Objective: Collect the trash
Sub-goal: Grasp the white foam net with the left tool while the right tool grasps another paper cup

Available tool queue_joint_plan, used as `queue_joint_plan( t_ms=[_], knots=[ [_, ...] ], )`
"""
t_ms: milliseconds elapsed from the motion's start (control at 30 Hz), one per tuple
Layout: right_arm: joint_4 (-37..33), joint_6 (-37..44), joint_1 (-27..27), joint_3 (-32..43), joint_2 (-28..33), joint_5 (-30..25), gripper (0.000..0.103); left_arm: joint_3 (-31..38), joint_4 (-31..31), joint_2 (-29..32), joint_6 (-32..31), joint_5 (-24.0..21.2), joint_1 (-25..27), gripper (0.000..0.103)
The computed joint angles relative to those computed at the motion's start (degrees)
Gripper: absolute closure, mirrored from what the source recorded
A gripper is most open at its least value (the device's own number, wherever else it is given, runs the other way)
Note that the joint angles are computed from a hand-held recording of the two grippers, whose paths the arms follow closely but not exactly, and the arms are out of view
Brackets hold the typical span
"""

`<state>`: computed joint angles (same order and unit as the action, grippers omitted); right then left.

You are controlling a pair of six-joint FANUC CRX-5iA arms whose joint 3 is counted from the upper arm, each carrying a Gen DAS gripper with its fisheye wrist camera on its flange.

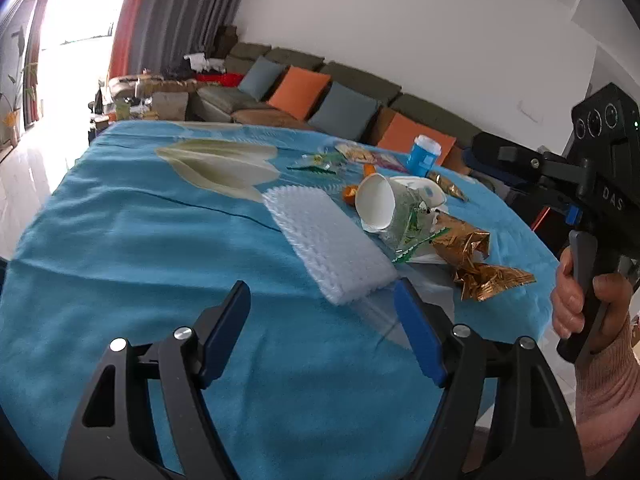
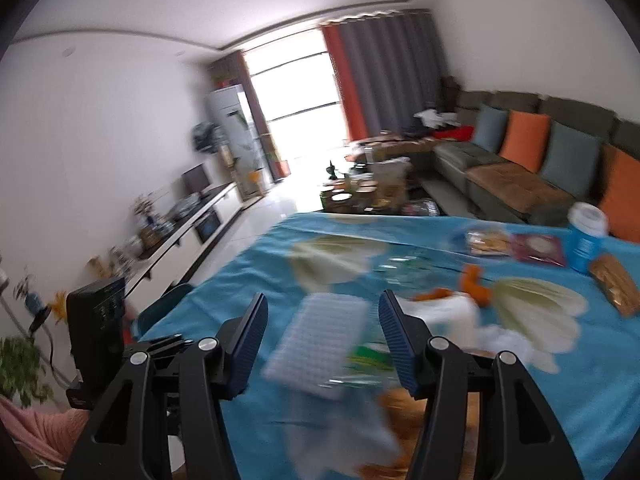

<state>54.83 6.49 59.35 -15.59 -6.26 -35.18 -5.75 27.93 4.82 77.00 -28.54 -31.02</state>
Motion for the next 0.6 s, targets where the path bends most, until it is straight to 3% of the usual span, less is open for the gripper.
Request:
queue_joint_plan(
  t_ms=[233, 433, 533, 600],
  knots=[
    [-6.2, 1.8, -3.6, -0.6, -1.5, -2.5, 0.048, 5.7, 0.8, 4.5, 1.9, -5.5, 0.0, 0.037],
    [-18.0, 9.9, -7.1, 2.9, 0.9, -1.0, 0.048, 9.6, 0.3, 7.8, 4.0, -10.2, 0.0, 0.045],
    [-23.9, 14.2, -8.1, 4.1, 1.3, -0.1, 0.048, 9.5, 1.9, 8.1, 2.5, -10.3, 0.0, 0.058],
    [-28.3, 17.5, -8.9, 5.4, 2.0, 0.1, 0.055, 9.0, 3.9, 8.2, 1.2, -10.5, 0.2, 0.065]
  ],
)
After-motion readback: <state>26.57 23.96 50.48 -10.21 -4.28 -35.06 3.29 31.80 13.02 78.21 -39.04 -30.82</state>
